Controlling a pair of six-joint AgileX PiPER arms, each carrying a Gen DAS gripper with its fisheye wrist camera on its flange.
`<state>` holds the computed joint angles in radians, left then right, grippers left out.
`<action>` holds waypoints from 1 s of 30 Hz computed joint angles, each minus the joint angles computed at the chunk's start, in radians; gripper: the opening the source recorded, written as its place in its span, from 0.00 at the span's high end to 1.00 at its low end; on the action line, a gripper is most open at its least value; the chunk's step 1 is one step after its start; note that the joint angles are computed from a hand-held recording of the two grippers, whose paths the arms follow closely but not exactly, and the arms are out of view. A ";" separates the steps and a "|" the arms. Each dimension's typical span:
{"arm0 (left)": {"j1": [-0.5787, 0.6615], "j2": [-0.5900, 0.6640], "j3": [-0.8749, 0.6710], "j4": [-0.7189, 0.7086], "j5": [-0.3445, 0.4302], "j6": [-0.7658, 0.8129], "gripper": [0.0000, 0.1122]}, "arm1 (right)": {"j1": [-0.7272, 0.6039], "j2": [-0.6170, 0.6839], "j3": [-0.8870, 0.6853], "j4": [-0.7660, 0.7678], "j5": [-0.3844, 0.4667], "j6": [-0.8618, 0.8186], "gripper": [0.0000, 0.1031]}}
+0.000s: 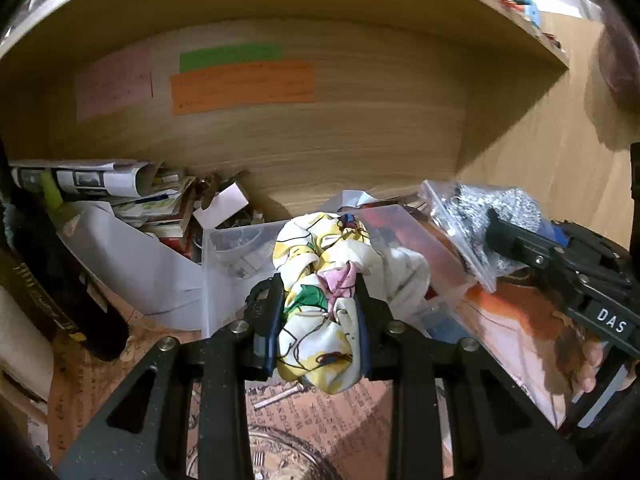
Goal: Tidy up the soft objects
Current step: 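Lower the scrubber bag into the clear box with the right tool while the left tool drops the scrunchie in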
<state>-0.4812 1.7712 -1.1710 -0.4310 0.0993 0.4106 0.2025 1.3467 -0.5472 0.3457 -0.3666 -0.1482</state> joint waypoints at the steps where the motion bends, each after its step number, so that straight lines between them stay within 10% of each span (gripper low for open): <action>1: 0.008 0.013 -0.020 -0.034 0.019 0.033 0.74 | -0.007 0.012 -0.010 -0.023 0.004 0.022 0.65; 8: 0.041 0.135 -0.154 0.037 0.109 -0.058 0.74 | -0.057 0.156 -0.130 -0.269 0.072 0.264 0.65; 22: 0.062 0.338 -0.366 0.093 0.255 -0.116 0.57 | -0.048 0.324 -0.254 -0.096 0.165 0.082 0.60; 30: 0.067 0.291 -0.306 0.025 0.216 -0.041 0.48 | -0.033 0.309 -0.252 0.179 0.172 -0.176 0.32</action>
<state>-0.4146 2.0620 -1.4773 -0.4056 0.3149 0.3697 0.1700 1.6552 -0.7997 0.5246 -0.1950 -0.3246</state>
